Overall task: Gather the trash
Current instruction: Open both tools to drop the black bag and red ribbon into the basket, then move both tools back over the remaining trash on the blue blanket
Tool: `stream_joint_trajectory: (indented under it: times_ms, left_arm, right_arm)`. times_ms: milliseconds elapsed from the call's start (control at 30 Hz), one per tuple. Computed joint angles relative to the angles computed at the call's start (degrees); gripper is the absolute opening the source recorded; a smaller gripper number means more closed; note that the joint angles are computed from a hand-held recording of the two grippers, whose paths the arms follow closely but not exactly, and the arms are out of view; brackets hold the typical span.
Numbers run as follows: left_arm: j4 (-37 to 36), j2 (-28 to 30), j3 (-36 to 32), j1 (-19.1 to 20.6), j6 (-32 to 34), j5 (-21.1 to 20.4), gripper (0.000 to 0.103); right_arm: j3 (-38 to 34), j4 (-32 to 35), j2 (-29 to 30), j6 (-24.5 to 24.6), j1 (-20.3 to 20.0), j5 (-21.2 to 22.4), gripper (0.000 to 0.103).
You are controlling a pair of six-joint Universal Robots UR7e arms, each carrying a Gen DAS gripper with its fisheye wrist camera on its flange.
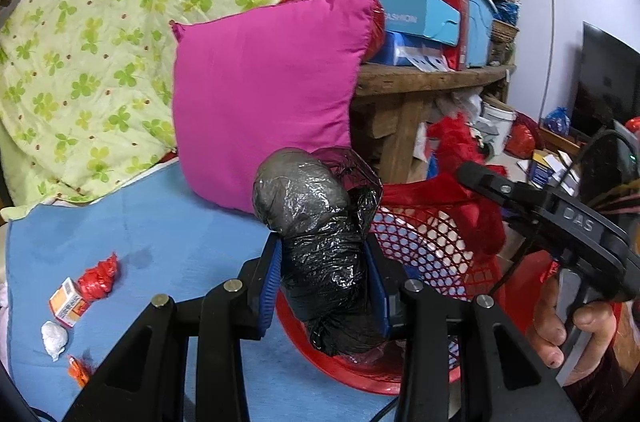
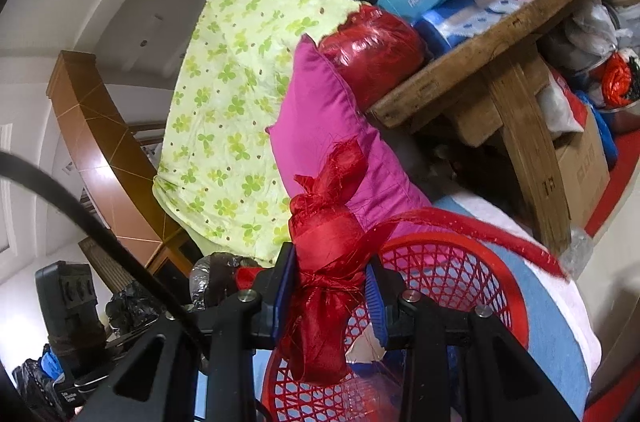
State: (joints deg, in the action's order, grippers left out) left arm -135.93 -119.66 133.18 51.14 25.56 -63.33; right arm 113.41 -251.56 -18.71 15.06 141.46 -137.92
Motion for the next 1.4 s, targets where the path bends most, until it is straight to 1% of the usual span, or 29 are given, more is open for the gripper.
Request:
stream_joint_trajectory:
  times_ms: [100, 200, 300, 333, 367, 400, 433, 467, 567, 700, 800, 967, 1100, 1267, 1400]
  left_arm:
    - [0.4, 0.3, 0.1, 0.4, 0.3, -0.7, 0.042]
    - [1.6, 0.8, -0.4, 1.6, 0.1, -2.3, 0.042]
    - [2.1, 1.4, -0.7, 2.3, 0.0, -2.3, 0.044]
    - [2.2, 1.7, -0.8, 2.7, -0.1, -2.2, 0.044]
    - [2.3, 1.9, -1.0, 3.1, -0.2, -2.2, 0.045]
    - [2.4, 2.1, -1.2, 3.4, -0.3, -2.4, 0.046]
    - [2.3, 2.4, -1.4, 4.0, -0.4, -2.6, 0.047]
    - [2.2, 2.4, -1.5, 4.4, -0.2, -2.9, 0.047]
    - [2.4, 2.6, -1.9, 5.2, -0.3, -3.1, 0.055]
    - [1.9, 1.9, -1.9, 5.8, 0.9, -2.5, 0.056]
    - [1.5, 1.5, -2.6, 7.5, 2.0, -2.7, 0.056]
    - [0.4, 1.7, -5.3, 13.5, 3.6, -3.3, 0.057]
    - [-1.6, 1.6, -7.4, 19.8, 6.4, -3.6, 0.058]
    - [-5.9, 2.7, -10.8, 29.6, 9.7, -4.0, 0.059]
    - [-11.1, 4.3, -13.6, 37.5, 12.7, -4.1, 0.059]
  right_arm:
    - [0.5, 2.2, -0.4, 1.9, -0.6, 0.1, 0.036]
    - [1.0, 4.0, -0.8, 4.0, -1.2, 0.3, 0.037]
    - [1.8, 5.4, -1.3, 6.5, -1.9, 0.8, 0.041]
    - [2.0, 5.8, -1.4, 7.2, -2.1, 1.0, 0.046]
    - [2.1, 6.0, -1.5, 7.7, -2.3, 0.8, 0.057]
    - [2.1, 6.1, -1.5, 8.0, -2.3, 0.6, 0.06]
    - [2.1, 6.1, -1.4, 8.1, -2.3, 0.4, 0.061]
    - [2.0, 5.8, -1.3, 7.8, -2.2, 0.4, 0.061]
    - [1.1, 5.1, -0.8, 6.1, -1.7, -0.6, 0.061]
    - [-1.0, 2.8, 0.2, 2.7, -0.8, -1.3, 0.061]
    - [-2.5, 1.5, 1.0, 0.2, -0.2, -1.0, 0.061]
    - [-6.3, -0.7, 2.8, -6.0, 1.1, -0.1, 0.061]
    - [-9.9, -0.6, 4.5, -11.0, 2.2, 1.7, 0.061]
    - [-14.5, 1.9, 6.7, -16.1, 3.2, 4.4, 0.061]
    - [-18.0, 4.4, 8.5, -18.3, 3.7, 7.2, 0.061]
